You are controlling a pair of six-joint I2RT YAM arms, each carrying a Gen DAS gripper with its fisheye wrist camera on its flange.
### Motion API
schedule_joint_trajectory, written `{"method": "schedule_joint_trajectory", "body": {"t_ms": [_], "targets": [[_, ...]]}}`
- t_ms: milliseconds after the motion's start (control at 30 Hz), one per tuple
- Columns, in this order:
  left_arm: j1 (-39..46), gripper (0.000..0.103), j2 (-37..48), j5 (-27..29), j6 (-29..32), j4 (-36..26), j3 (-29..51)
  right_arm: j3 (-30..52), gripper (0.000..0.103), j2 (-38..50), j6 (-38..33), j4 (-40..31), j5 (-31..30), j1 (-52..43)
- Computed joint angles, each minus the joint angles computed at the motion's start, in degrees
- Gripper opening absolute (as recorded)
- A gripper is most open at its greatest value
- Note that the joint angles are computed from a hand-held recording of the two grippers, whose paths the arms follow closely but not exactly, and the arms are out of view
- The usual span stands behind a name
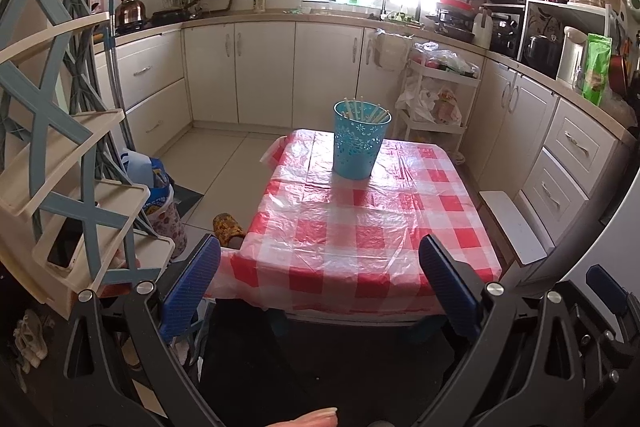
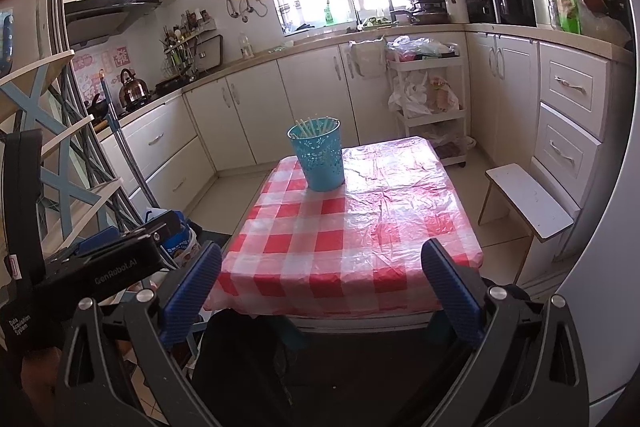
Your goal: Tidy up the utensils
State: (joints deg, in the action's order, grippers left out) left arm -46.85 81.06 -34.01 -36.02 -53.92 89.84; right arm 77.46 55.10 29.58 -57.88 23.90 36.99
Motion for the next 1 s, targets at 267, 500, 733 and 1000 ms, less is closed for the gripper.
{"method": "schedule_joint_trajectory", "body": {"t_ms": [267,500,733,1000], "targets": [[-0.3,0.095,-0.7,-0.7,0.0,0.7,-0.7,-0.1,0.096,-0.1,0.2,-0.1,0.3,0.3],[-0.9,0.095,-1.1,-1.5,0.5,0.5,-0.6,-0.2,0.096,-0.2,0.4,-0.5,0.4,0.5],[-1.1,0.095,-1.3,-1.9,0.2,-0.1,-0.1,-0.6,0.096,-0.6,0.7,-0.7,0.6,0.7],[-0.7,0.095,-0.6,-0.5,0.4,-1.3,1.7,-0.4,0.096,-0.4,0.7,-0.8,0.6,0.7]]}}
